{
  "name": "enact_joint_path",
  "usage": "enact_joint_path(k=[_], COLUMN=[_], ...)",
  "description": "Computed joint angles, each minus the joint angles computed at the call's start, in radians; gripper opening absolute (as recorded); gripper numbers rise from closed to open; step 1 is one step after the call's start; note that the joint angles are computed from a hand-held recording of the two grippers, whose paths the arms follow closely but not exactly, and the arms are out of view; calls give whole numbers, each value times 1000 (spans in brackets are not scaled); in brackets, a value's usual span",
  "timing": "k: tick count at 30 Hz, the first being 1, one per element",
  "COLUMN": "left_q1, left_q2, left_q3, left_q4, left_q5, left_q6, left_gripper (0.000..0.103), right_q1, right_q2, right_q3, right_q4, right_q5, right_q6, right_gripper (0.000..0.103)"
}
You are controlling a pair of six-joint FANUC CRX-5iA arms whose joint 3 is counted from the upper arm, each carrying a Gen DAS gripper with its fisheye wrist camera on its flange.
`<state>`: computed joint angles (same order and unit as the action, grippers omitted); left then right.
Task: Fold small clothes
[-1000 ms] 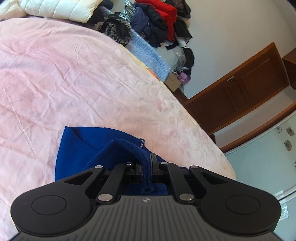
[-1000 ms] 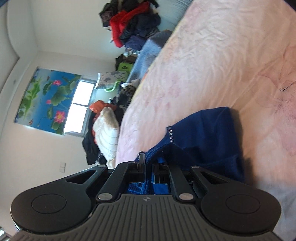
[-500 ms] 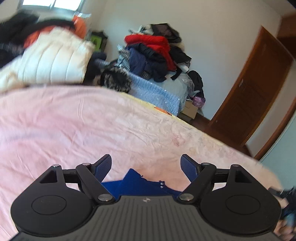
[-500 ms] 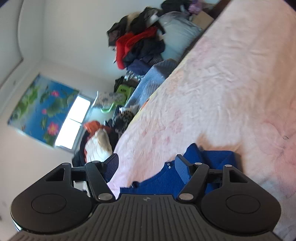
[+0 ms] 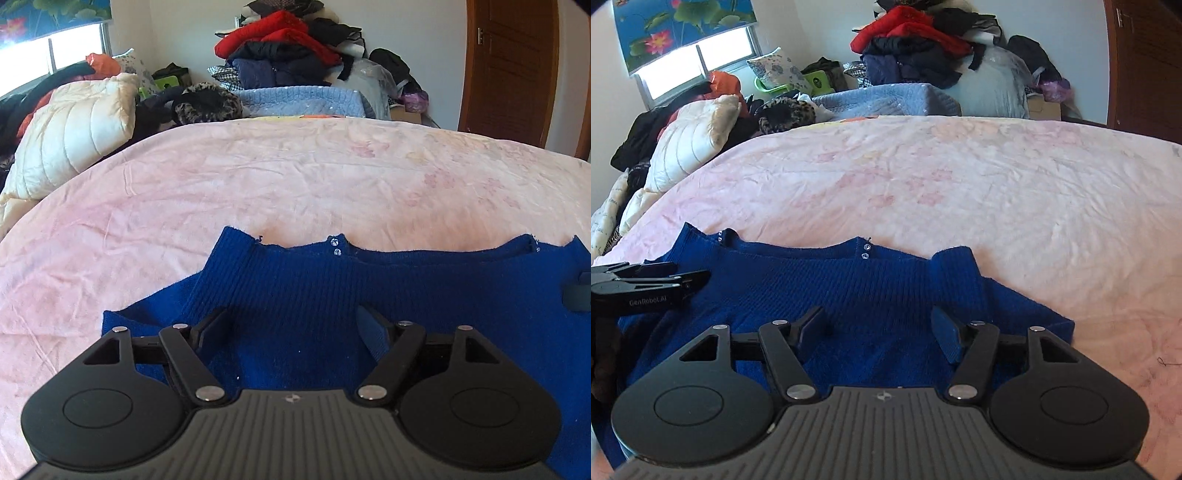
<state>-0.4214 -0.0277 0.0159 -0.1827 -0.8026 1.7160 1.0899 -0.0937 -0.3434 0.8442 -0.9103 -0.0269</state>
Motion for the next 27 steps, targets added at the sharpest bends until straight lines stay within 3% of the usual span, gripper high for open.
enact_joint_path(k=[2,4,7,10,12,15,18,21,23,25,27], left_q1=[26,76,194,327,413,545,646,631,607,557,526], left_q2=[-32,-128,-288,-435,-530,-637,-704,-740,-730,-718,-697], left_q3=[-32,-136,-308,-446,-527,-626,-737,-769,-801,-793,-764], left_q4=[60,143,382,566,647,762,924,942,1015,984,930], left_q5=[25,122,163,86,21,-93,-171,-148,-139,-92,-66], left_q6=[-17,-12,-129,-217,-236,-197,-162,-111,-119,-75,-18], left_gripper=[75,75,75,76,76,76,76,76,76,76,69], right_q1=[-6,-9,29,170,297,490,604,626,592,553,518], right_q2=[-12,-71,-223,-348,-402,-461,-504,-502,-496,-469,-439], right_q3=[11,-36,-175,-255,-285,-345,-424,-467,-489,-474,-449], right_q4=[-26,9,124,123,98,109,165,235,284,288,281], right_q5=[3,42,102,-19,-149,-309,-333,-287,-210,-159,-144], right_q6=[-27,-191,-404,-499,-567,-765,-998,-1153,-1229,-1211,-1205], right_gripper=[65,66,70,76,76,75,75,76,75,75,63])
